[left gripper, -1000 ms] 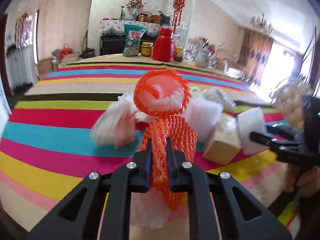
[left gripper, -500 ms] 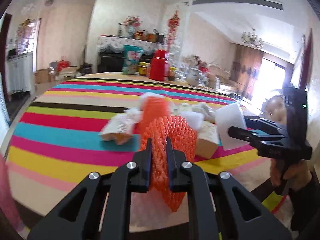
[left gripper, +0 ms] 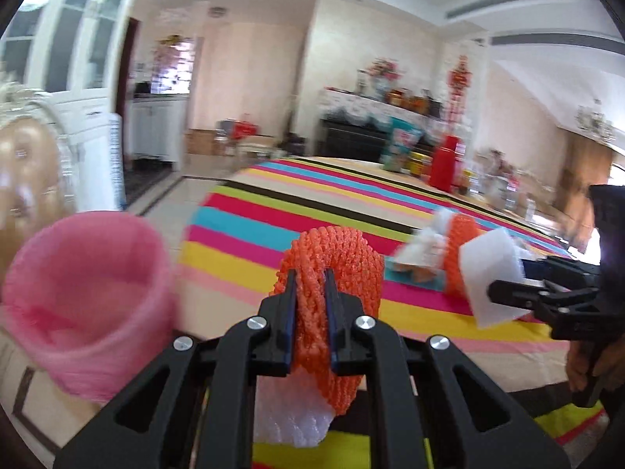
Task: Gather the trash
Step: 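Carry both items to the pink wastebasket and release them inside, then return both tools to the table toward the remaining trash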
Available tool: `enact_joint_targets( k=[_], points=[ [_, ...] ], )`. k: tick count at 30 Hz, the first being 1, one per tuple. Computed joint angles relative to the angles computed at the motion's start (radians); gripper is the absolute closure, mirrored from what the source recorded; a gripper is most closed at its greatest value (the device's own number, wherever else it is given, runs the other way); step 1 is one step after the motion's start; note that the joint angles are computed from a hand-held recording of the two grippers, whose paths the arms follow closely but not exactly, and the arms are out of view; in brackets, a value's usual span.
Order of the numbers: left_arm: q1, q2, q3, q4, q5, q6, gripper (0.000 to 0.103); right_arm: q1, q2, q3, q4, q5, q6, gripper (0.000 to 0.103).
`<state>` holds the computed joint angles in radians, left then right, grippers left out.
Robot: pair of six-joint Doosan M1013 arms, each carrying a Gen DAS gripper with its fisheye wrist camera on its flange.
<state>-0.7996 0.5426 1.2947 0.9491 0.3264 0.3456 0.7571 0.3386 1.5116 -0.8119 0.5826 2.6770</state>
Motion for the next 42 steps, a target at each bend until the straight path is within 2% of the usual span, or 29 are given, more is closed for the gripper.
enact_joint_targets(
  k=[5, 7, 15, 21, 25, 31, 33, 34, 37, 39, 40, 41, 42],
  points=[
    [0.032, -0.044, 0.054, 0.168, 0.101, -0.197, 0.091, 0.0, 0.082, -0.122, 0.125, -0.036, -0.208, 0.037],
    [0.048, -0.055, 0.065, 0.203, 0.137, -0.233, 0.091, -0.004, 0.123, -0.18, 0.206, -0.056, -0.303, 0.037],
    [0.125, -0.036, 0.025, 0.102, 0.247, -0.145, 0.09, -0.025, 0.268, -0.4, 0.517, -0.071, -0.593, 0.037],
    [0.158, -0.011, 0.005, 0.094, 0.292, -0.168, 0.09, -0.029, 0.369, -0.558, 0.702, -0.039, -0.751, 0.037],
    [0.165, 0.009, -0.011, 0.112, 0.339, -0.177, 0.09, -0.028, 0.425, -0.642, 0.76, -0.014, -0.809, 0.037],
    [0.171, 0.022, -0.015, 0.118, 0.352, -0.219, 0.087, -0.019, 0.506, -0.78, 0.766, 0.083, -0.875, 0.034],
    [0.174, 0.022, -0.014, 0.12, 0.356, -0.229, 0.083, -0.016, 0.534, -0.831, 0.782, 0.126, -0.916, 0.021],
    [0.174, 0.021, -0.013, 0.125, 0.357, -0.235, 0.08, -0.014, 0.534, -0.827, 0.772, 0.118, -0.918, 0.018],
    [0.169, 0.017, -0.01, 0.154, 0.384, -0.261, 0.072, -0.009, 0.536, -0.828, 0.76, 0.125, -0.94, 0.018],
    [0.161, 0.012, -0.006, 0.181, 0.409, -0.283, 0.062, -0.011, 0.503, -0.767, 0.764, 0.085, -0.933, 0.018],
    [0.157, 0.009, -0.003, 0.196, 0.416, -0.296, 0.05, -0.013, 0.487, -0.74, 0.761, 0.07, -0.924, 0.018],
    [0.15, 0.005, 0.001, 0.225, 0.428, -0.32, 0.043, -0.014, 0.47, -0.711, 0.753, 0.052, -0.91, 0.018],
    [0.143, 0.003, 0.003, 0.246, 0.439, -0.336, 0.04, -0.016, 0.441, -0.662, 0.736, 0.019, -0.888, 0.018]
  ],
)
